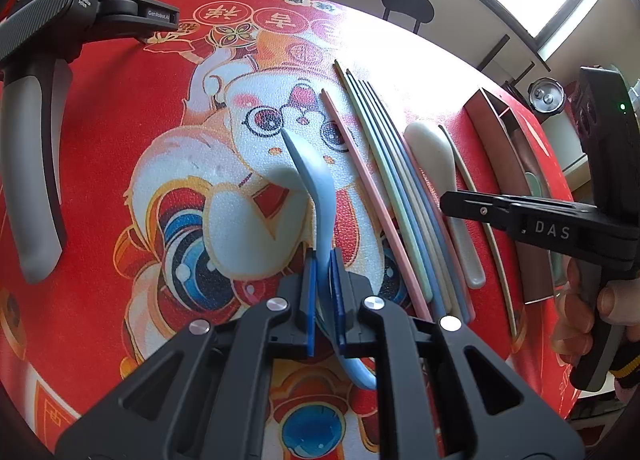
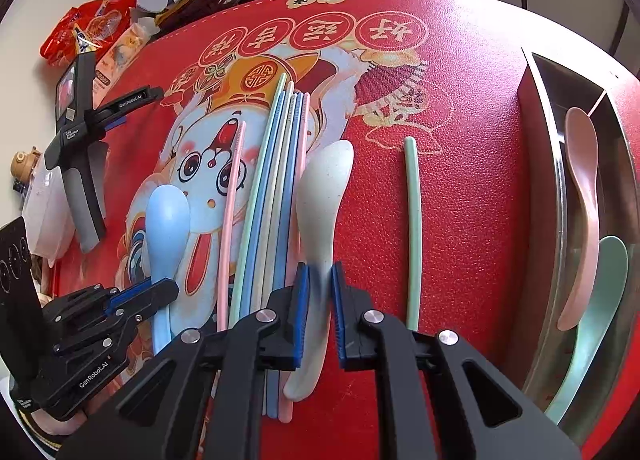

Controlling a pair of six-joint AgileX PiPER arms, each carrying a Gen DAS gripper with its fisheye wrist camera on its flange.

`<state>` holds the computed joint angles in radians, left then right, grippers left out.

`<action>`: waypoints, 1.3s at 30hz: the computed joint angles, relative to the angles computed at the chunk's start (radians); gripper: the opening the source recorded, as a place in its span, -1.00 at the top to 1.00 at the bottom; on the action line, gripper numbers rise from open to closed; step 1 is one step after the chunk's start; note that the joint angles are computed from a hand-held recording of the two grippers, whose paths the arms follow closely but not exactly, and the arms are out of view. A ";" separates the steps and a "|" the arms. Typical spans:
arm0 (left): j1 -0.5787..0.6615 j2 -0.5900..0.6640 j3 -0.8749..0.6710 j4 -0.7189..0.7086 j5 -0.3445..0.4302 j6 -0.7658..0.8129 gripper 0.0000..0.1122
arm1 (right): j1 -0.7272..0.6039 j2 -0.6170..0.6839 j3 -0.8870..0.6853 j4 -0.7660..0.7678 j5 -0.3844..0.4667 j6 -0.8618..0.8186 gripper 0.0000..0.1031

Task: Organize utensils
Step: 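Lower the blue spoon into the steel tray with the left tool while the right tool lowers the white spoon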

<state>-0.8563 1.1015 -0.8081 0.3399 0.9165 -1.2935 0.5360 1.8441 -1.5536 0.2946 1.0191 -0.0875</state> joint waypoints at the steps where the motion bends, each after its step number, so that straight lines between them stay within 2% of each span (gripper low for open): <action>1: 0.001 0.001 -0.003 -0.004 0.004 0.003 0.79 | 0.012 -0.007 0.004 -0.023 -0.004 0.013 0.80; 4: 0.009 0.002 -0.020 -0.041 0.022 0.040 0.81 | 0.034 -0.029 0.012 -0.066 -0.009 0.045 0.89; 10: -0.062 -0.022 -0.001 -0.022 0.032 -0.021 0.81 | 0.038 -0.045 0.037 -0.050 -0.013 0.043 0.88; 16: -0.040 -0.012 -0.020 -0.051 0.042 0.018 0.81 | 0.024 -0.051 0.053 -0.020 -0.027 0.051 0.88; 20: -0.019 -0.012 -0.078 -0.062 0.078 0.067 0.81 | -0.006 -0.117 0.098 0.030 -0.051 0.053 0.89; 24: -0.008 0.027 -0.186 -0.065 0.119 0.130 0.81 | -0.056 -0.208 0.146 0.060 -0.037 0.018 0.89; 29: 0.012 0.167 -0.379 -0.101 0.111 0.254 0.81 | -0.178 -0.314 0.191 0.034 0.010 -0.014 0.89; 34: 0.027 0.387 -0.640 -0.165 0.102 0.398 0.81 | -0.321 -0.337 0.218 -0.018 0.034 -0.043 0.89; 39: 0.032 0.606 -0.931 -0.223 0.155 0.505 0.81 | -0.387 -0.338 0.232 -0.040 0.034 -0.066 0.89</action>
<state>-0.8246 1.7075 -1.7392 0.1169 1.0714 -0.7882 0.1488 1.5063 -1.3214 0.2548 1.0528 -0.1532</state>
